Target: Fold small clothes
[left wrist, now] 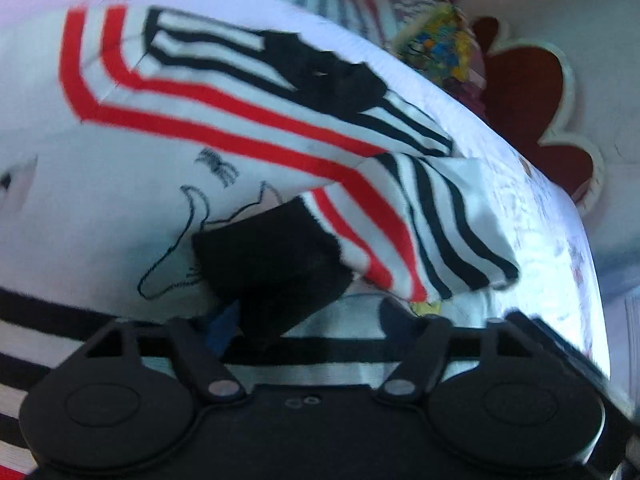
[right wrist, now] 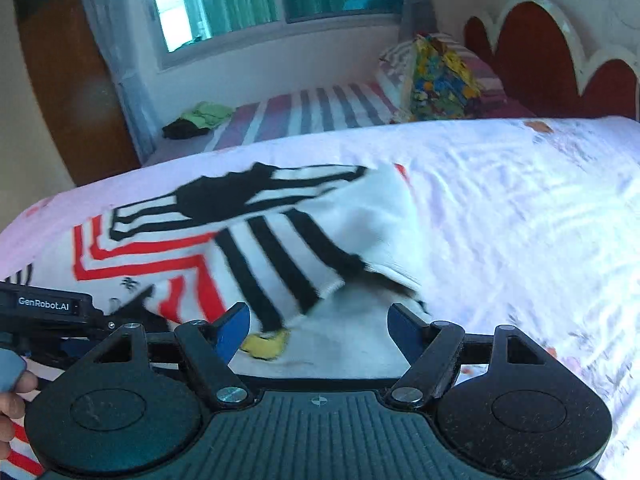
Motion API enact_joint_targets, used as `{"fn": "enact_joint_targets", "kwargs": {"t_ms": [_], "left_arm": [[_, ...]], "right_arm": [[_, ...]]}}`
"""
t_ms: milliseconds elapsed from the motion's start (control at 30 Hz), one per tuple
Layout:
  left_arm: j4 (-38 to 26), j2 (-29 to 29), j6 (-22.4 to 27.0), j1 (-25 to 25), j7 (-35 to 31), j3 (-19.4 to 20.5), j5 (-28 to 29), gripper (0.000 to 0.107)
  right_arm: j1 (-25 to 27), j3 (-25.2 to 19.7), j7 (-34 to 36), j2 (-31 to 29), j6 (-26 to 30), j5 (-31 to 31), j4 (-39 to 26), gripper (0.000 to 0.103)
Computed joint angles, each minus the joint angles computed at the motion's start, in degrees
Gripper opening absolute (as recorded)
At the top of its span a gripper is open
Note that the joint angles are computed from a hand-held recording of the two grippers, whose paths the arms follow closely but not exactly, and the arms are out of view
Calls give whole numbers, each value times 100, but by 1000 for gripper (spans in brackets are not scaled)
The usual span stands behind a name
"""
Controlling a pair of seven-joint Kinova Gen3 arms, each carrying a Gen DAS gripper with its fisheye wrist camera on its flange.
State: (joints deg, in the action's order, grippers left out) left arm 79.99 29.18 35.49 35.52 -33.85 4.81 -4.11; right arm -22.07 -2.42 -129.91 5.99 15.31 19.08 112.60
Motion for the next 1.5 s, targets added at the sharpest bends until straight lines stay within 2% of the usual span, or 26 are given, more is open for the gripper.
{"fn": "enact_joint_targets", "kwargs": {"t_ms": [100,167,200,233,267,300,367,433,500,567,633,700,833,900,933,967,1000,1033,1100,1167,1233,1300,1367,1400,1433,1500], "left_arm": [[224,-53,-355,156,571,-193,-221,68],[200,-115,-175,402,1037,-409,-619,62],[215,-170,-89,667,1242,-661,-852,67],[198,-211,66,829,1359,-808,-997,85],[213,-226,128,884,1391,-849,-1049,95],[228,-208,96,833,1331,-795,-1008,95],[304,-146,-198,518,1108,-483,-805,63],[464,-125,-582,501,1249,-477,-946,34],[632,-121,-1033,438,1288,-458,-949,17],[659,-68,-1190,588,1343,-646,-1018,14],[700,-88,-1305,864,1411,-941,-1251,11],[873,-209,-1600,1021,1646,-1195,-1339,10],[1093,-444,-1893,1584,2317,-2168,-1892,9],[1137,-529,-1867,1588,2491,-2330,-2189,9],[1105,-532,-1767,1563,2499,-2343,-2290,9],[1060,-524,-1637,1446,2414,-2251,-2299,9],[1034,-514,-1522,1237,2235,-2052,-2215,9],[1009,-459,-1426,980,2002,-1787,-2038,9],[831,-249,-1087,562,1536,-1256,-1829,9],[729,-132,-881,484,1350,-1043,-1977,10],[684,-93,-786,614,1444,-1136,-2065,13],[630,-117,-561,676,1475,-1179,-2137,24],[639,-219,-298,658,1474,-1089,-2301,25],[745,-329,-267,692,1541,-1096,-2383,30],[826,-417,-206,815,1702,-1206,-2506,33],[965,-593,-119,1038,2135,-1374,-2898,33]], "right_arm": [[401,-213,273,-51,-50,-329,81,75],[279,-2,313,-146,-35,-297,152,75],[260,58,281,-154,-55,-221,173,75],[348,15,322,-179,-77,-239,212,75],[429,-20,452,-139,-61,-337,193,75],[441,-11,488,-93,-22,-349,163,75],[530,-49,666,-1,-25,-525,123,75],[647,-104,891,74,-27,-799,75,75],[567,-19,812,142,-51,-710,45,75],[228,303,470,232,-8,-306,-7,75],[164,404,295,347,46,-146,-96,75],[152,451,209,452,68,-120,-183,75],[418,229,563,655,23,-471,-382,75],[340,285,591,730,-27,-552,-457,75],[238,360,555,761,-30,-504,-491,75],[29,531,429,783,-44,-362,-509,61],[-89,617,397,826,35,-280,-564,23],[-101,603,404,889,148,-292,-643,16],[-180,726,163,931,155,-261,-599,16],[-146,828,-51,904,140,-331,-504,16],[297,557,62,891,185,-739,-447,16],[586,327,308,836,208,-947,-407,16],[451,400,507,760,492,-827,-512,16],[435,401,564,696,564,-801,-515,16],[522,296,581,621,602,-795,-482,16],[414,385,343,340,496,-618,-254,16]]}}
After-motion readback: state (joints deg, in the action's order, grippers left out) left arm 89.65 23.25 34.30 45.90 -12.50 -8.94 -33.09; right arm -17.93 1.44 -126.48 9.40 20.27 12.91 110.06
